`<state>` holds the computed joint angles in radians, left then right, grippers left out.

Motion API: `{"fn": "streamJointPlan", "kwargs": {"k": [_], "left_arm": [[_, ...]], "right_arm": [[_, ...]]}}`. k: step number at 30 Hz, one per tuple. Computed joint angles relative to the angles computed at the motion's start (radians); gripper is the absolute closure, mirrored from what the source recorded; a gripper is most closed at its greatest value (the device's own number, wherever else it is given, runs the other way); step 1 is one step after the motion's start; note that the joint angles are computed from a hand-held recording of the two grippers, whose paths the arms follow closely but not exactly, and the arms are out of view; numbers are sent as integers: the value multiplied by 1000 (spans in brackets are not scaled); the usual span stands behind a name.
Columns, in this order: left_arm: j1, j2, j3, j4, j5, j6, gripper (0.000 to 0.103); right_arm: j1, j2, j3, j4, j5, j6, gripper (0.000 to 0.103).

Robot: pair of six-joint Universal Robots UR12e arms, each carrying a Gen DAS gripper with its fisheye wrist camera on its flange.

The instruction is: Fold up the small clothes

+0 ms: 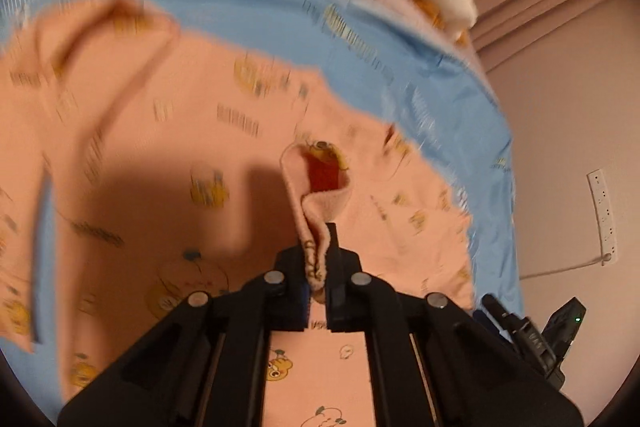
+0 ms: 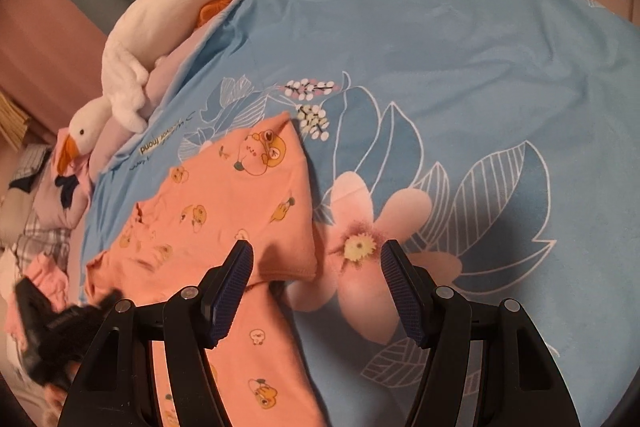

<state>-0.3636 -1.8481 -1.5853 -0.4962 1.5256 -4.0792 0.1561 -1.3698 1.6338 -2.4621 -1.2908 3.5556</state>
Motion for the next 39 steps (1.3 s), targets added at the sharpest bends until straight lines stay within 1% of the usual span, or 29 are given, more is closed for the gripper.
{"fn": "streamJointPlan", "kwargs": {"k": [2,3,5,10,15,18,23,25,27,29,31,33,34,35,36,37,38,39], "left_arm": [[-8,12,8,17,60,40,99],[-8,18,10,19,75,55,99],[-3,30,9,21,86,74,99],[11,64,-10,-6,147,104,99],[29,79,-27,-52,155,116,99],[29,82,-35,-77,180,136,99],[33,84,-47,-113,187,146,99],[35,83,-49,-126,184,147,99],[38,81,-51,-151,180,147,99],[40,80,-54,-177,177,151,99],[43,78,-55,-203,173,158,99],[47,78,-62,-221,161,156,98],[50,77,-65,-228,155,154,98],[51,76,-68,-230,152,153,98],[52,75,-70,-232,151,154,98],[52,75,-70,-232,152,156,98],[51,74,-69,-233,156,161,98],[49,73,-66,-236,163,166,98]], "right_arm": [[3,2,-5,4,1,-9,37],[3,2,-6,2,5,-13,37],[7,6,-13,4,7,-19,37],[26,19,-37,15,-1,-44,37],[51,40,-68,49,-18,-83,37],[63,54,-85,70,-19,-100,37],[83,76,-109,107,-34,-133,37],[89,82,-116,120,-37,-144,41],[93,86,-121,133,-38,-157,48],[99,92,-126,147,-50,-166,50],[106,96,-132,159,-71,-179,54],[111,99,-134,157,-91,-196,62],[112,100,-135,156,-94,-202,64],[111,100,-135,154,-88,-207,71],[110,100,-135,154,-81,-211,82],[109,100,-135,157,-74,-216,86],[106,98,-133,154,-68,-218,92],[104,95,-129,146,-64,-214,93]]}}
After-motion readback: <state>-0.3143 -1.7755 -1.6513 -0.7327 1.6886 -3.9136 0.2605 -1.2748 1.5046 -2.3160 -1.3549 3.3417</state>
